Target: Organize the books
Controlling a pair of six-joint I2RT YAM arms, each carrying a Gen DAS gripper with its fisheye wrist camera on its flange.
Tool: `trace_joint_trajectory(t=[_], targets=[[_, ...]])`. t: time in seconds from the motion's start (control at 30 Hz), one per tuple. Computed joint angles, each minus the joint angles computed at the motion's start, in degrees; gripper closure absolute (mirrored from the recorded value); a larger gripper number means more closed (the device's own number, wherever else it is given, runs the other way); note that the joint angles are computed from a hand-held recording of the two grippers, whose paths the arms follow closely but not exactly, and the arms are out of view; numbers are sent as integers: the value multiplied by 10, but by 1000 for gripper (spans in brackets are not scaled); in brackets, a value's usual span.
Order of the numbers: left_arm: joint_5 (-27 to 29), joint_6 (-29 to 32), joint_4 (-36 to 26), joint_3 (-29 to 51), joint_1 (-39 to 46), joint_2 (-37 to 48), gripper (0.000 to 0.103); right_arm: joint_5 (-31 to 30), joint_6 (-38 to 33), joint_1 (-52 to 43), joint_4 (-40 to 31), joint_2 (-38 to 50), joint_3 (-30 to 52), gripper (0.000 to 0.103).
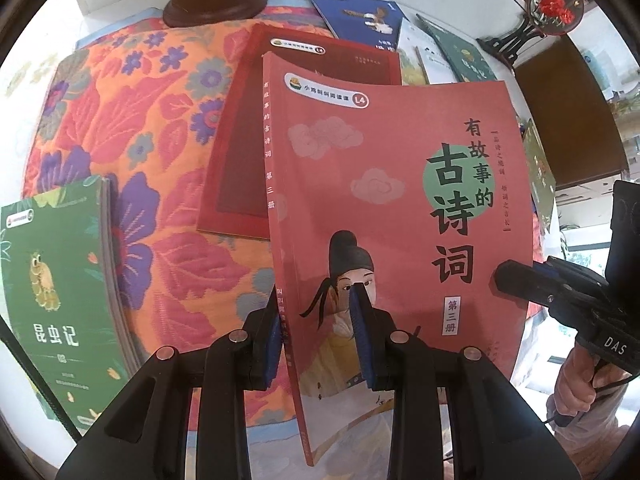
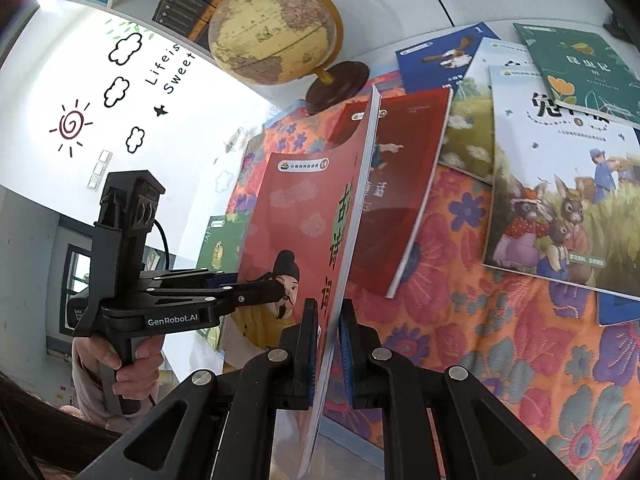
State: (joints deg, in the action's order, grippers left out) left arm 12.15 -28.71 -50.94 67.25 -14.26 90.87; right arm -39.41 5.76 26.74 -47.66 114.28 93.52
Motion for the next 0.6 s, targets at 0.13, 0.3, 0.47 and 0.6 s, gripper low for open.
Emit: trace_joint_trajectory(t=[0.13, 0.3, 0.47, 0.6], targets=[[2, 9, -9, -8, 15, -18, 75, 0, 17, 12, 0, -1, 11, 92], [-1, 27, -22, -14, 36, -39, 75, 5, 32, 30, 7, -2, 18, 92], [5, 54, -33, -27, 65, -61, 75, 6, 49, 45, 22, -3, 18, 92], [13, 75, -39, -39, 94, -78, 75, 11, 64, 60, 32, 1, 25, 92]])
